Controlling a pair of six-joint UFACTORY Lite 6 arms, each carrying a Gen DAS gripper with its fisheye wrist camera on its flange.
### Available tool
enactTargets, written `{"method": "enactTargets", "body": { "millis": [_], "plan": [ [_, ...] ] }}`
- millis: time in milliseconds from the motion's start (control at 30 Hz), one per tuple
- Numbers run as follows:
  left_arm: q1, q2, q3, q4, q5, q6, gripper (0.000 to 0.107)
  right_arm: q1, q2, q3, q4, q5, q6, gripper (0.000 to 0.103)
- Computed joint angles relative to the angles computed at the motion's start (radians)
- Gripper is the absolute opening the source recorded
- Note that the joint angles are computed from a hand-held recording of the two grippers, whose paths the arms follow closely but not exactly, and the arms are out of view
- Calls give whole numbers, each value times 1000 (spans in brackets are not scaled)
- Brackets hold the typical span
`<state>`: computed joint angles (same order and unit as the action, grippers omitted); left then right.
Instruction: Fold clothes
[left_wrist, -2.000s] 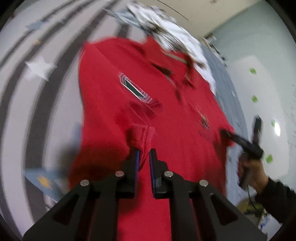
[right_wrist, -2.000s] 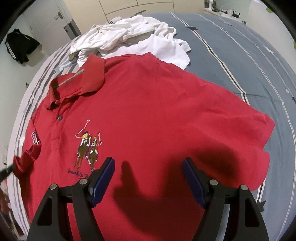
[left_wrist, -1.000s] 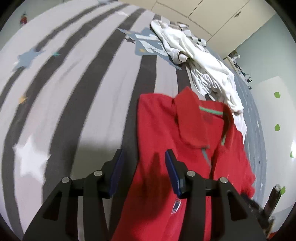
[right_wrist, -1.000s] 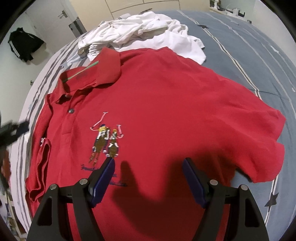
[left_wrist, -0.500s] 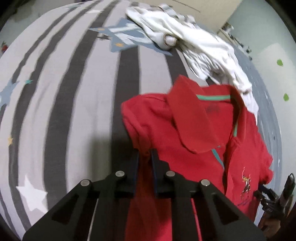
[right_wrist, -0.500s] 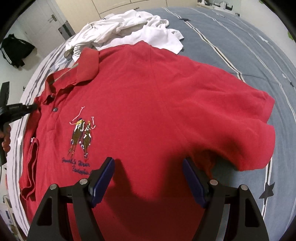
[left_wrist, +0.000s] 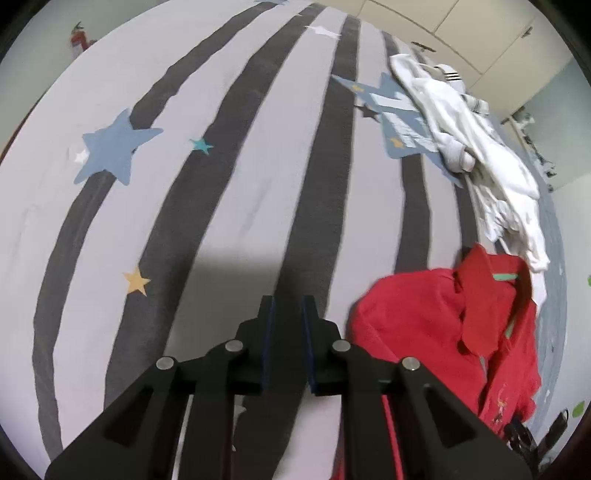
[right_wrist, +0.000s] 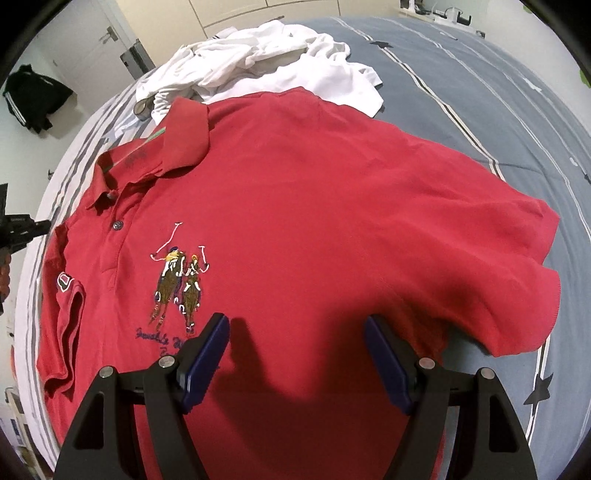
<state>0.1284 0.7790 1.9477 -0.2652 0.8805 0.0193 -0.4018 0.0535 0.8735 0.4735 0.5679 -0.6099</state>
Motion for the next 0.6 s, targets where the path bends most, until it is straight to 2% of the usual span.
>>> {"method": "enactTargets", "body": {
  "millis": [167, 333, 367, 400, 500, 600],
  "plan": [
    [-74, -31, -22, -62, 29, 114, 15, 17, -7, -7, 7, -3, -6, 72],
    [-169, 136, 217, 81, 147, 35, 15, 29, -17, -16, -2, -5, 4, 72],
    [-185, 172, 257, 136, 175, 11, 13, 29, -17, -16, -2, -4, 4, 72],
    [-184, 173, 255, 163, 174, 2, 4, 28, -18, -16, -1, -4, 3, 72],
    [-174, 169, 243, 232, 159, -22, 2, 25, -21, -16, 2, -1, 0, 72],
    [-147, 208, 322, 332, 157, -41, 0, 23, -23, -17, 4, 2, -3, 72]
  ]
}}
